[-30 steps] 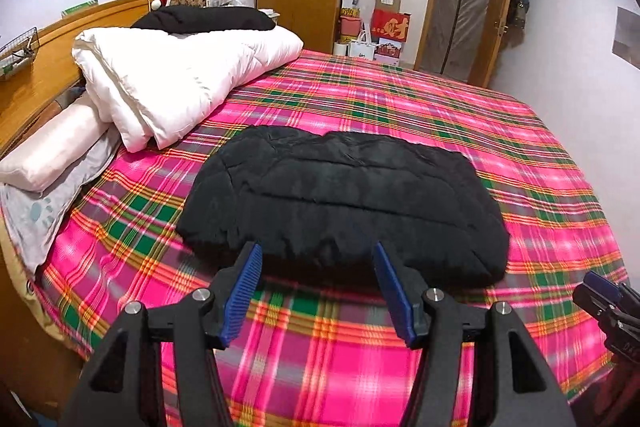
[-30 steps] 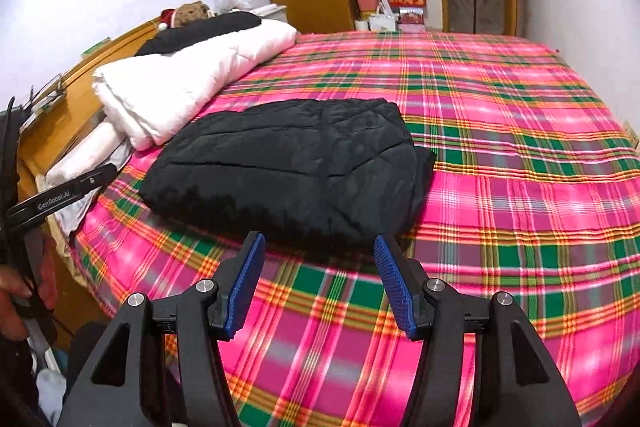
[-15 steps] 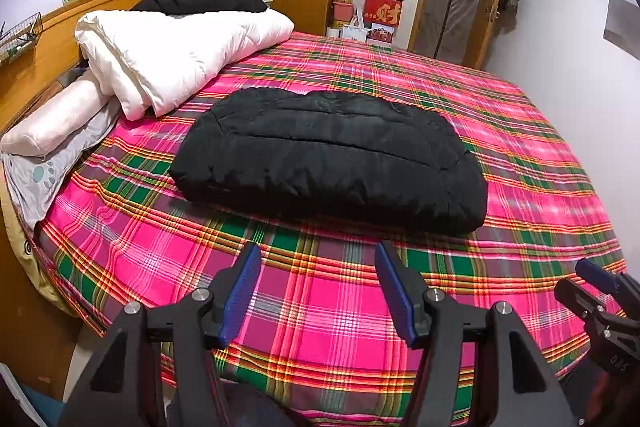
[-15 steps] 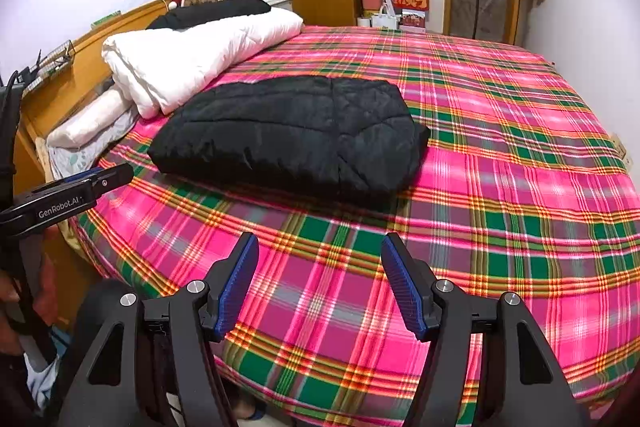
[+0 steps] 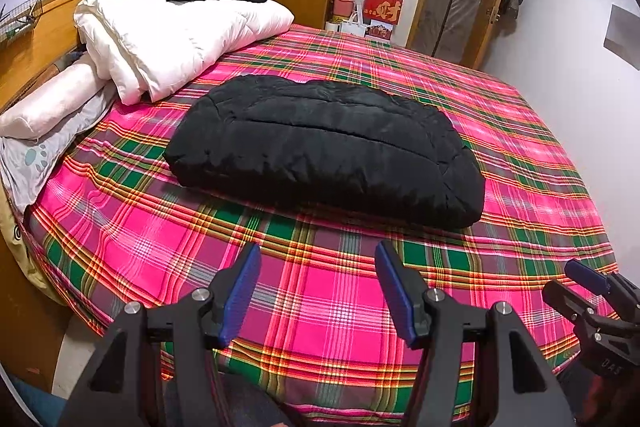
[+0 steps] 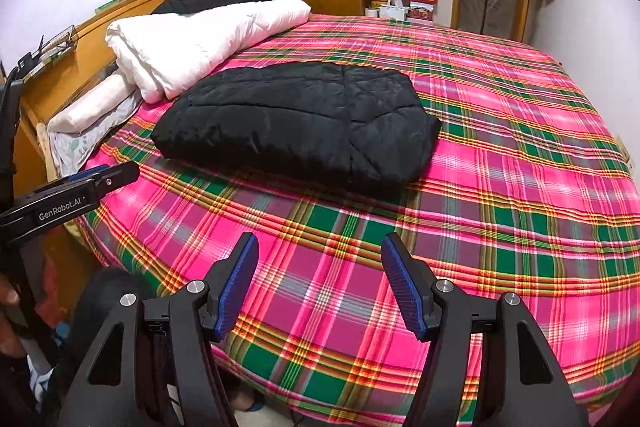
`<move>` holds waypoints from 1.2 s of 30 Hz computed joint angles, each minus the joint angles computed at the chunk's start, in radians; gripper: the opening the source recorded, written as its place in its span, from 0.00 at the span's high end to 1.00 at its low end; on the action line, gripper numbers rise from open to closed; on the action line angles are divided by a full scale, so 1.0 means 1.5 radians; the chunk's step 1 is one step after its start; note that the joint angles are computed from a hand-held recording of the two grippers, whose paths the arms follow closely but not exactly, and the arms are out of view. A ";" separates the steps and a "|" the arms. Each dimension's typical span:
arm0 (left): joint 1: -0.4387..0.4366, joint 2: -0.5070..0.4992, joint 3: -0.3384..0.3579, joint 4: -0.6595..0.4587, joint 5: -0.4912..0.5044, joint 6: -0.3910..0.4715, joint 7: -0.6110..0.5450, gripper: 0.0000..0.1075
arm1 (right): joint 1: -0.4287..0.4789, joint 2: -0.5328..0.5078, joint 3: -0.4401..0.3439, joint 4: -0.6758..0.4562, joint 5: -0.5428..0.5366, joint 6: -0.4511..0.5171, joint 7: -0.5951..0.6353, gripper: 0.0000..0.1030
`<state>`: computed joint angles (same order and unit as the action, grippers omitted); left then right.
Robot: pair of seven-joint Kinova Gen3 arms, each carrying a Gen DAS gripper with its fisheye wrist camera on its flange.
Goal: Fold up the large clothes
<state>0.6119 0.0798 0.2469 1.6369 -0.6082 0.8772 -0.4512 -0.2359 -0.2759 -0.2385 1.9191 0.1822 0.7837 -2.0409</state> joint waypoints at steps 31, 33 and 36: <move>-0.017 -0.017 0.007 0.012 0.019 -0.018 0.005 0.43 | -0.003 -0.001 -0.003 -0.006 0.005 0.009 -0.011 0.38; -0.018 -0.017 0.008 0.013 0.018 -0.019 0.003 0.43 | -0.003 -0.001 -0.003 -0.006 0.004 0.009 -0.012 0.38; -0.018 -0.019 0.009 0.015 0.017 -0.021 0.004 0.43 | -0.002 0.000 -0.004 -0.006 0.004 0.008 -0.014 0.38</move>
